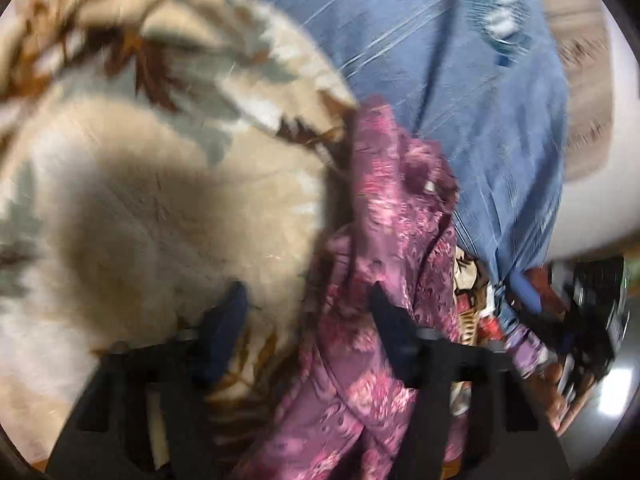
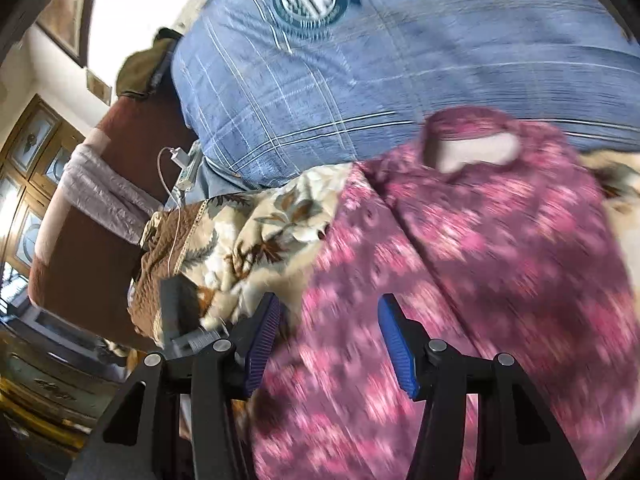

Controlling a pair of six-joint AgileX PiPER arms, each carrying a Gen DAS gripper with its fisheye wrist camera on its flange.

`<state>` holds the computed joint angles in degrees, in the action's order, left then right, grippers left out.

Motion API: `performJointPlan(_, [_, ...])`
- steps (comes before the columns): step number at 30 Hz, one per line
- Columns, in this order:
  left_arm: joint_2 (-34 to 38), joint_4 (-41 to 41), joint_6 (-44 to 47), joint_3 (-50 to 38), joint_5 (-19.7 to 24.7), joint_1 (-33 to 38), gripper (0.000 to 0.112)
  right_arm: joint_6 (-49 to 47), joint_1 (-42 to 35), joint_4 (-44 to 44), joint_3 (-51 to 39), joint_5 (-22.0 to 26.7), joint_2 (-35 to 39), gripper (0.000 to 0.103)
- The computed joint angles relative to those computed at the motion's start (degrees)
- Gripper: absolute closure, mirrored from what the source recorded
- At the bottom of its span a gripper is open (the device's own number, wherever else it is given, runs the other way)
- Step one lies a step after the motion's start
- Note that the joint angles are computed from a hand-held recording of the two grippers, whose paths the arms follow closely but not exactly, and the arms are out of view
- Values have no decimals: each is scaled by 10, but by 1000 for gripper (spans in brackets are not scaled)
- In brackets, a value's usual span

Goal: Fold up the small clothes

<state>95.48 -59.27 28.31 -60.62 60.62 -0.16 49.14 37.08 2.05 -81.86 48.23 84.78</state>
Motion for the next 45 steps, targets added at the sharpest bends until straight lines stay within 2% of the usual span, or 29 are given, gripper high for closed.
performJointPlan(1, [19, -10, -5, -10, 9, -2, 79, -39, -29, 38, -40, 8, 44, 49])
performJointPlan(4, [33, -61, 12, 11, 30, 19, 79, -111, -91, 117, -123, 27, 150, 49])
performJointPlan(9, [43, -89, 5, 18, 41, 29, 80, -121, -125, 116, -256, 75, 302, 50])
performJointPlan(12, [40, -92, -1, 22, 40, 29, 80, -120, -136, 118, -283, 80, 344, 56])
performJointPlan(13, [40, -94, -2, 24, 38, 29, 80, -125, -138, 126, -279, 73, 347, 66])
performJointPlan(14, [40, -98, -3, 26, 37, 28, 80, -136, -139, 135, -278, 70, 350, 84])
performJointPlan(15, [37, -99, -2, 29, 34, 27, 81, -145, -137, 137, -282, 73, 353, 95])
performJointPlan(16, [34, -98, -2, 31, 31, 27, 81, -137, -130, 119, -283, 76, 349, 101])
performJointPlan(17, [38, -104, 2, 29, 28, 22, 90, -133, -126, 109, -282, 77, 344, 101])
performJointPlan(18, [44, -119, 13, 31, 44, 24, 107, -136, -120, 98, -275, 73, 331, 101])
performJointPlan(20, [42, -134, 22, 36, 45, 26, 112, -136, -117, 85, -278, 77, 318, 101])
performJointPlan(21, [22, -138, 31, 45, 32, 32, 112, -137, -115, 81, -283, 84, 313, 101])
performJointPlan(24, [-24, -185, 69, 70, 39, 77, 112, -131, -115, 52, -281, 92, 284, 101])
performJointPlan(27, [-82, -195, 86, 88, 3, 118, 112, -141, -125, 58, -269, 59, 260, 101])
performJointPlan(29, [-82, -195, 85, 90, -16, 127, 112, -149, -131, 67, -273, 53, 264, 101])
performJointPlan(32, [-41, -151, 24, 72, -55, 110, 112, -148, -132, 72, -304, 66, 309, 101])
performJointPlan(34, [-20, -91, -37, 52, -85, 85, 111, -165, -132, 84, -340, 90, 363, 97])
performJointPlan(36, [-6, -77, -56, 41, -77, 78, 111, -138, -126, 63, -360, 126, 387, 93])
performJointPlan(37, [-2, -93, -46, 40, -62, 84, 111, -135, -124, 67, -335, 113, 370, 93])
performJointPlan(39, [-16, -87, -47, 37, -68, 85, 108, -134, -111, 73, -244, 60, 290, 87])
performJointPlan(40, [-28, -77, -52, 35, -76, 83, 100, -128, -102, 66, -206, 46, 253, 73])
performJointPlan(41, [-36, -76, -50, 37, -80, 80, 95, -121, -89, 59, -152, 28, 199, 54])
performJointPlan(42, [-44, -74, -50, 38, -79, 81, 88, -101, -71, 41, -100, 18, 145, 50])
performJointPlan(43, [-62, -61, -60, 41, -82, 78, 88, -66, -48, 9, -61, 22, 99, 49])
performJointPlan(45, [-93, -34, -68, 41, -83, 67, 84, 48, 30, -77, 31, 56, -15, 49])
